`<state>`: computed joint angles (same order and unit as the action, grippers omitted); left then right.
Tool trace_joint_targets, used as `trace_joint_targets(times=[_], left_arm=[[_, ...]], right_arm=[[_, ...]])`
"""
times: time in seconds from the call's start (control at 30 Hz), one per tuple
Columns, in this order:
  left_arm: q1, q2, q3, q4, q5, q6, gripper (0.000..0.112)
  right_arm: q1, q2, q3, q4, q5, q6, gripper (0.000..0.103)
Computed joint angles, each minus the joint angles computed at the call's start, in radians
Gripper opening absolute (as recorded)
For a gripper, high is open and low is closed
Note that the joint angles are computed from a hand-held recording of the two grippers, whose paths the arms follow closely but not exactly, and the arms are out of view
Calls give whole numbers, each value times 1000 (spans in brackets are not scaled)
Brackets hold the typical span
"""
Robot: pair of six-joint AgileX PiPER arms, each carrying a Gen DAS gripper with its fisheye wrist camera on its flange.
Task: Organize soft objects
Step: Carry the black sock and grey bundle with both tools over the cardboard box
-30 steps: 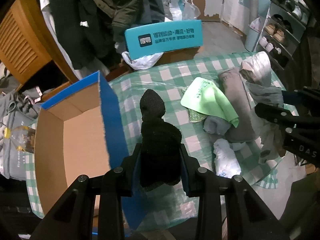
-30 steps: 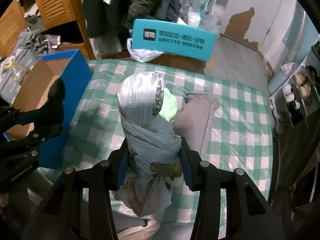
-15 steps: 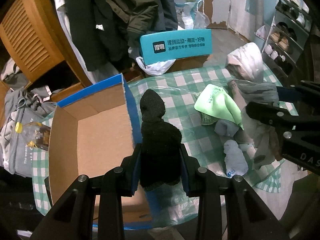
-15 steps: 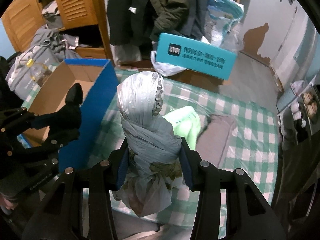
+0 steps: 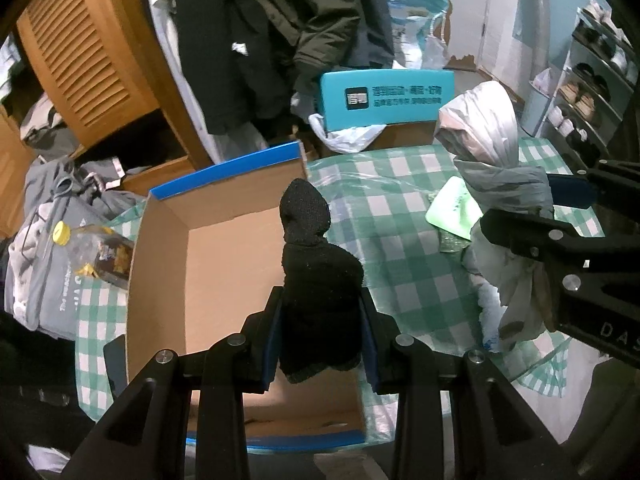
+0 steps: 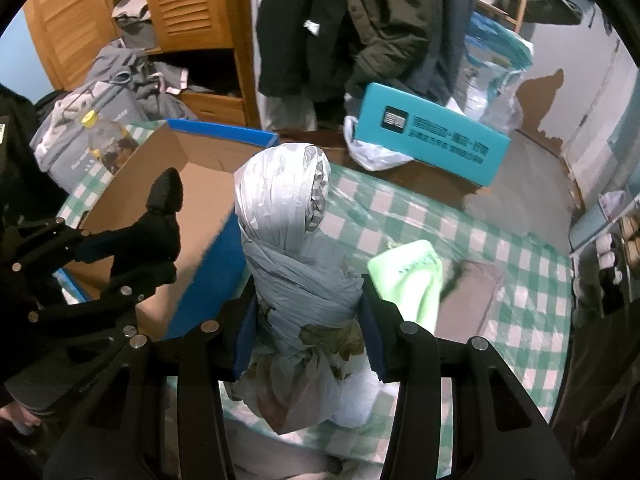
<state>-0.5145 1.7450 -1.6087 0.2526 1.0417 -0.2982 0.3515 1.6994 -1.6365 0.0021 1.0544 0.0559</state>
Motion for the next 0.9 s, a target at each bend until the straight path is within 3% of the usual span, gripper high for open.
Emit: trace_joint_targets(times=[0.9], left_arm=[[238,-79,140,-83,-62,85,34]], right_arm=[[175,295,-409,31,145,64,45]])
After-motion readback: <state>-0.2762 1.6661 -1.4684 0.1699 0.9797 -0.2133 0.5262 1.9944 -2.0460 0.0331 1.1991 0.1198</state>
